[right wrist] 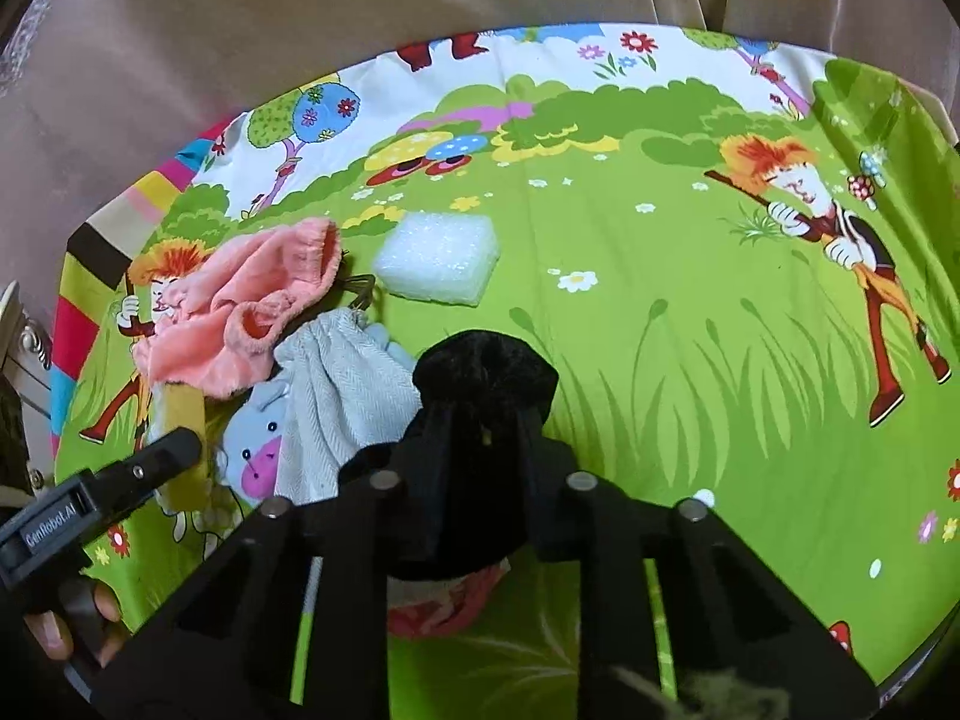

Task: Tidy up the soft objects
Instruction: 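Grasp the white fluffy sponge with the left tool while the right tool grasps the black scrunchie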

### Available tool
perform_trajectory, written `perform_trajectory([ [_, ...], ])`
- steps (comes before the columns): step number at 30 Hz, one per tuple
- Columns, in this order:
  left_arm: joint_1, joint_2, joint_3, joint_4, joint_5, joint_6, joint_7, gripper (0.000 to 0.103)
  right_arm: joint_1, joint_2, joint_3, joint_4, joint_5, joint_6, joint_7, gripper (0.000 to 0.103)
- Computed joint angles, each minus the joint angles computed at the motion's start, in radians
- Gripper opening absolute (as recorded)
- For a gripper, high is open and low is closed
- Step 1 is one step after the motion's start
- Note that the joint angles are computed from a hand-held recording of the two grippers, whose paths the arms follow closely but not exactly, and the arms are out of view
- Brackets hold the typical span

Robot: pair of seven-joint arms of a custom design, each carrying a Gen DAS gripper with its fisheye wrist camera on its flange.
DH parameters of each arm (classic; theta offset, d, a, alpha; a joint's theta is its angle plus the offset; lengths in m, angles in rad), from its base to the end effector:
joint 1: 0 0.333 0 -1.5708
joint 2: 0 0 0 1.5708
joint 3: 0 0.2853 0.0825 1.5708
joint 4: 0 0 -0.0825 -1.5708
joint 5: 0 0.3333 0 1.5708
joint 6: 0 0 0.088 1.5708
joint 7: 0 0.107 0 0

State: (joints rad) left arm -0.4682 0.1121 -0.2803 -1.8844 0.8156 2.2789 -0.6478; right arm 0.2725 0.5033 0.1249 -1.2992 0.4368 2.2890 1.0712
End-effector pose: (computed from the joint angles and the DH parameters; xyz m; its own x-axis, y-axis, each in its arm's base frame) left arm 0.4320 -0.3700 0.4753 0.6787 -0.5591 0.4763 -0.3617 -0.8188 -0.4459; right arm 0.6320 0.2536 0.4980 0.6499 -0.7272 -0.2207 -0.6918 -0.4460 -0.5679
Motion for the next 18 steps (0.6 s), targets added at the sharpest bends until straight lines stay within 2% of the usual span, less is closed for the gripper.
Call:
perform_trajectory([
  [2, -0.007, -0.004, -0.003, 0.003, 0.007, -0.022, -0.007, 0.060, -0.005, -0.016, 0.001, -0.024, 0.007, 0.012, -0.012, 0.015],
  [18, -0.056, -0.005, -0.029, 0.054, 0.065, -0.133, -0.047, 0.059, -0.052, -0.206, -0.002, -0.257, 0.135, 0.094, -0.166, 0.009],
])
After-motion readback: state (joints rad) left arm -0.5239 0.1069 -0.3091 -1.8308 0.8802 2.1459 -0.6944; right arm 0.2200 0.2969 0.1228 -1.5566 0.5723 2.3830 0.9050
